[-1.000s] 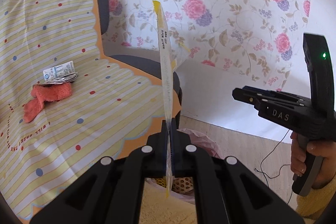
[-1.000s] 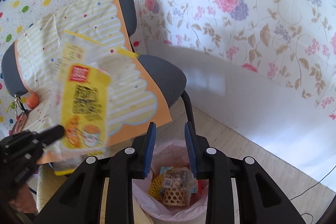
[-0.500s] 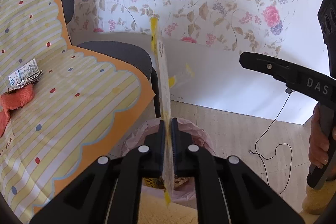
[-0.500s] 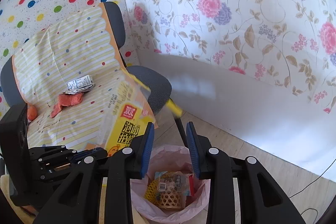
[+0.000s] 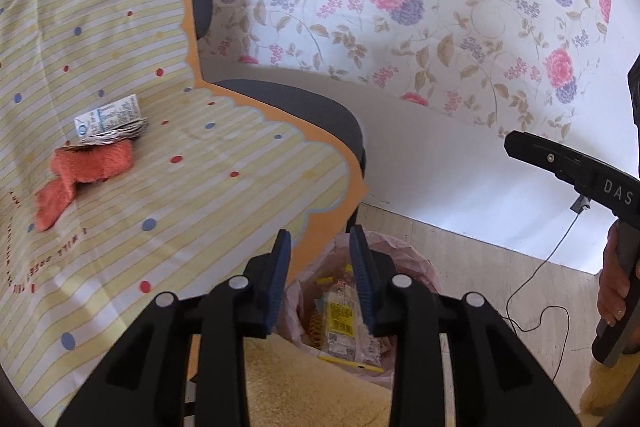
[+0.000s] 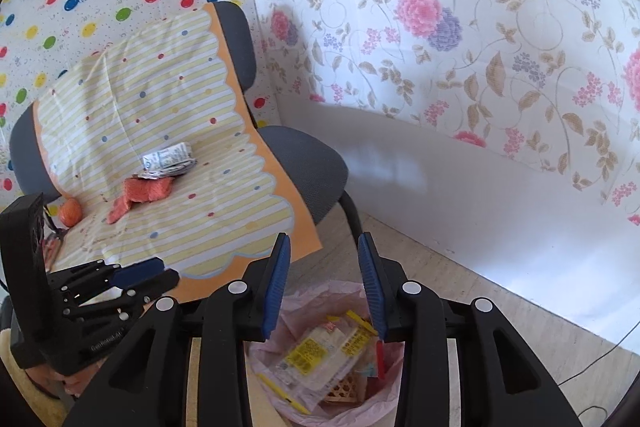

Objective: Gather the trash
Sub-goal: 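Open the left tool over the bin to drop the yellow packet, then return to the chair and grasp the white brown-striped napkin with the right tool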

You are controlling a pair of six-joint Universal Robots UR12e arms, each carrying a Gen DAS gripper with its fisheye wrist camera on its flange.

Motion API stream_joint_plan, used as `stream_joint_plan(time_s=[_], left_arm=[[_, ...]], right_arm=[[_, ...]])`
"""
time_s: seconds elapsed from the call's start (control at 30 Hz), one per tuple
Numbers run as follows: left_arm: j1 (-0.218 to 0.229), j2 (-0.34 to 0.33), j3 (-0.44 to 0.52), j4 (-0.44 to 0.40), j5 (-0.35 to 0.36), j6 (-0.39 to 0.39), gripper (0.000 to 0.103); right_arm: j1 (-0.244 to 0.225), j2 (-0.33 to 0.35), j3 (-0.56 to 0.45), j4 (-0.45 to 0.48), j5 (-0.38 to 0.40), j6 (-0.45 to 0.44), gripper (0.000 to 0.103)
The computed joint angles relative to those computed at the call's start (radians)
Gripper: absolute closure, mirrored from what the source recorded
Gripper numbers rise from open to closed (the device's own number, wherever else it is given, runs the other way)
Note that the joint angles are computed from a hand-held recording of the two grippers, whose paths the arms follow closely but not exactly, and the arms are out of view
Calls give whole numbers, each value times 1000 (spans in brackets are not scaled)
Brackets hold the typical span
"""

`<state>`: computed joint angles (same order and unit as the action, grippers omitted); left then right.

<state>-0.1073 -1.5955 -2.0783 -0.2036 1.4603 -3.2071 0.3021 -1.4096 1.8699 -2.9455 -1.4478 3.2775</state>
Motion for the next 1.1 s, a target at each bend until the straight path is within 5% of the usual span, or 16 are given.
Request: stream_joint_plan(time_s=[0.23, 0.37, 0.8, 1.1], left_arm=[[36, 53, -37, 10, 78, -42, 74], [52, 81, -57, -7, 141, -61, 73], [171, 150, -90, -60, 297, -166, 53], [242, 126, -63, -75, 280, -181, 51]], right_arm=[[13, 15, -24, 4, 78, -9, 66], [30, 30, -50, 43, 111, -38, 57], [114, 167, -235, 123, 164, -209, 52], [168, 304, -428, 226, 157, -370, 52]])
